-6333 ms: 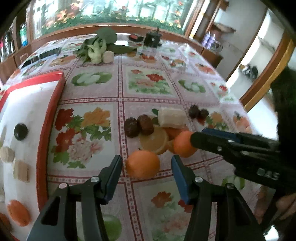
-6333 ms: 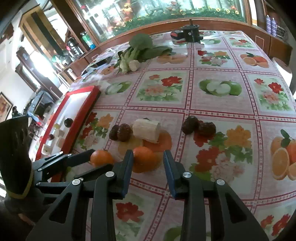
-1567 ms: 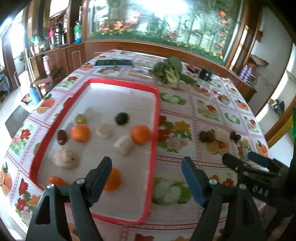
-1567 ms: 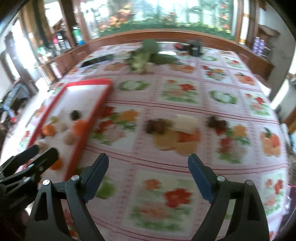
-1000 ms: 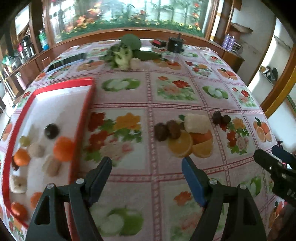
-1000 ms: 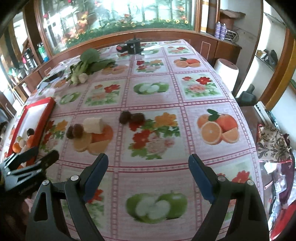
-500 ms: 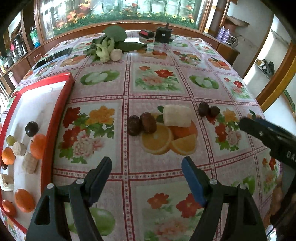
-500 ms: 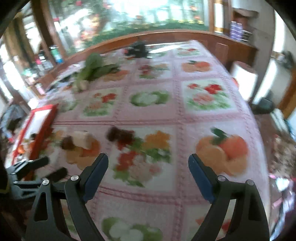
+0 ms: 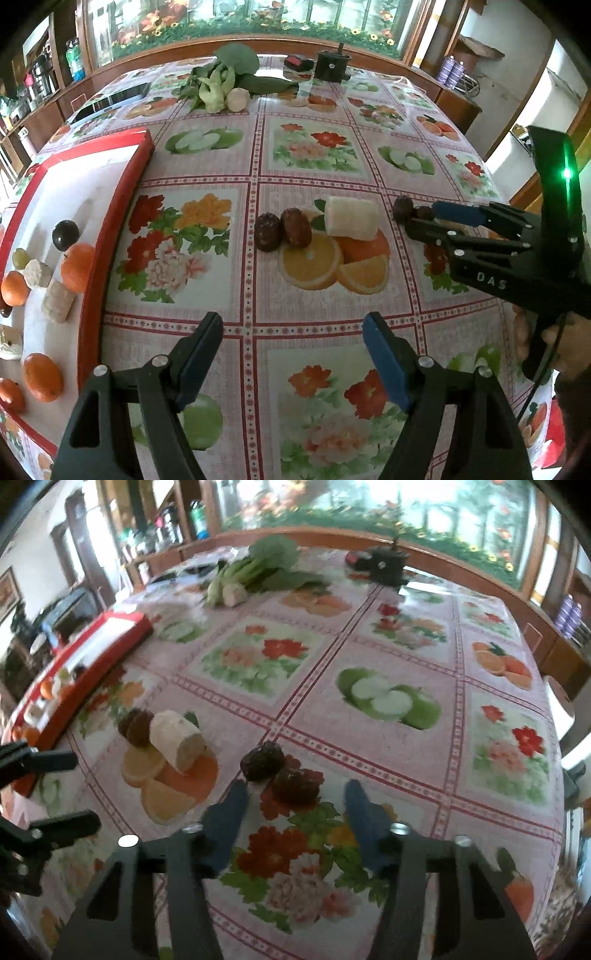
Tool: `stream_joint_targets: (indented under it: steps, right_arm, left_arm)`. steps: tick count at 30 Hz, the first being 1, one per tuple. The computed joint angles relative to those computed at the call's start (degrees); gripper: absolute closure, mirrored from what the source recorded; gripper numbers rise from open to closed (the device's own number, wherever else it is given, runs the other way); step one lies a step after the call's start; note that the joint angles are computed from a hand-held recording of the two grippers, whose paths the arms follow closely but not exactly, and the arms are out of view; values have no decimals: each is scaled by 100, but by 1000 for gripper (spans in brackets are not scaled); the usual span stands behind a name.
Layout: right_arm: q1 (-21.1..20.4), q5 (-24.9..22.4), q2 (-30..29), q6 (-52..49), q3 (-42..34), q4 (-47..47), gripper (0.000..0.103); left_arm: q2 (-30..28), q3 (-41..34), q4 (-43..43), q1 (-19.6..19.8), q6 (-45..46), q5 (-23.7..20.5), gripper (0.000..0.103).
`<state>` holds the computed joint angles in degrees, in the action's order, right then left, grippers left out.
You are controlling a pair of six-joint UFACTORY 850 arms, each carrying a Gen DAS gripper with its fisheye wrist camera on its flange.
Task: Organize fruits
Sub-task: 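Grasp a beige rice cake block with the left tool while the right grasps a dark red date, then carry the held rice cake and date over the tray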
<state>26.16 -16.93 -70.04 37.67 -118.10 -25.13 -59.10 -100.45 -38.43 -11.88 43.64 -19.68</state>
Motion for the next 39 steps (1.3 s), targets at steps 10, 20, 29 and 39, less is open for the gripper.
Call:
stream_joint_targets:
  steps: [10,20,29,39]
  right_arm:
    - [-82,541,342,-261,601,696,77]
    - [-134,1124,879,42,1494,903,77]
    - [-141,1138,904,1155,1570,-2,77]
    - [-37,1093,1054,3474,1818,-1985,77]
  left_arm:
    - [-212,-474,238,-201,-109,52,22]
    - [-874,-1612,950,-404,-20,-228,23]
    - [-1084,-1901,969,-425,151,-388,64]
    - [-562,-993,-327,-342,1301,-496,64]
